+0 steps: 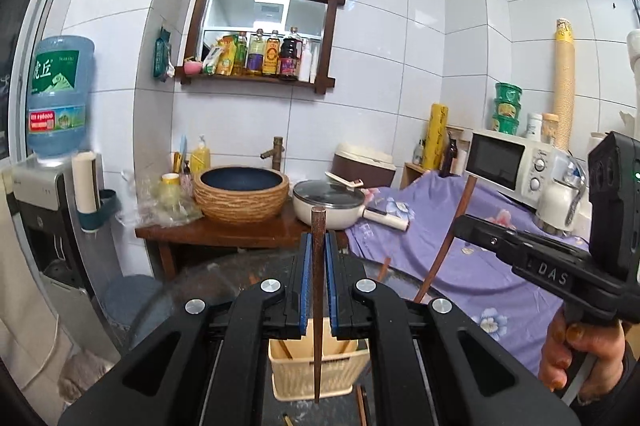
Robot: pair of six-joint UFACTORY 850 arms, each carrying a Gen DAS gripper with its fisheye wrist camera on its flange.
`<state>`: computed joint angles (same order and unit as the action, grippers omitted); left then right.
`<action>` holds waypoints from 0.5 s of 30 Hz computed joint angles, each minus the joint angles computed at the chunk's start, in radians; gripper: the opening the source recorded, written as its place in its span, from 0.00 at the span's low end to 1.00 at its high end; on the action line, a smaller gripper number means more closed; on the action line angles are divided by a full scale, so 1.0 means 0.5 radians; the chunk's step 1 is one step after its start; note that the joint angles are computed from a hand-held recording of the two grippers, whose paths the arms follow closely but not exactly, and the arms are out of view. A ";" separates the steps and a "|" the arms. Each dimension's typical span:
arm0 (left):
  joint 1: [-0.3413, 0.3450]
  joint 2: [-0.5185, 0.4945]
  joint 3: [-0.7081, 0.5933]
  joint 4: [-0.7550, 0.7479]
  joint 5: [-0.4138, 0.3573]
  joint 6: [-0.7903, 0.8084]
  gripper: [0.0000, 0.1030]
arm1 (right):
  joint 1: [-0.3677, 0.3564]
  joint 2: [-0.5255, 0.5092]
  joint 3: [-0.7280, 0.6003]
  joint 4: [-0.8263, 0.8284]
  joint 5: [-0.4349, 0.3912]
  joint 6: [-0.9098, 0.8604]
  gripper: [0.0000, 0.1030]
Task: Organize utensils
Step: 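Carry the right tool's chopstick into the basket while the left tool inserts its own, then open both tools to release the chopsticks into the basket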
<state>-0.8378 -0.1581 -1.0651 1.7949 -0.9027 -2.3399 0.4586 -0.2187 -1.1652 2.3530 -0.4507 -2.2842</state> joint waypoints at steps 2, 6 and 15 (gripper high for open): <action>0.019 -0.043 -0.080 -0.052 -0.090 0.062 0.07 | 0.025 -0.024 -0.055 0.193 0.042 -0.183 0.07; 0.092 -0.087 -0.185 -0.065 -0.096 0.046 0.07 | 0.053 -0.107 -0.164 0.474 0.097 -0.417 0.07; 0.216 -0.263 -0.203 0.024 -0.097 -0.293 0.06 | 0.077 -0.358 -0.266 0.750 0.128 -0.581 0.07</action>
<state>-0.7299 -0.2895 -1.1665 1.8071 -0.9510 -2.4866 0.4971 -0.3978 -1.2982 2.7281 -0.3867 -2.5746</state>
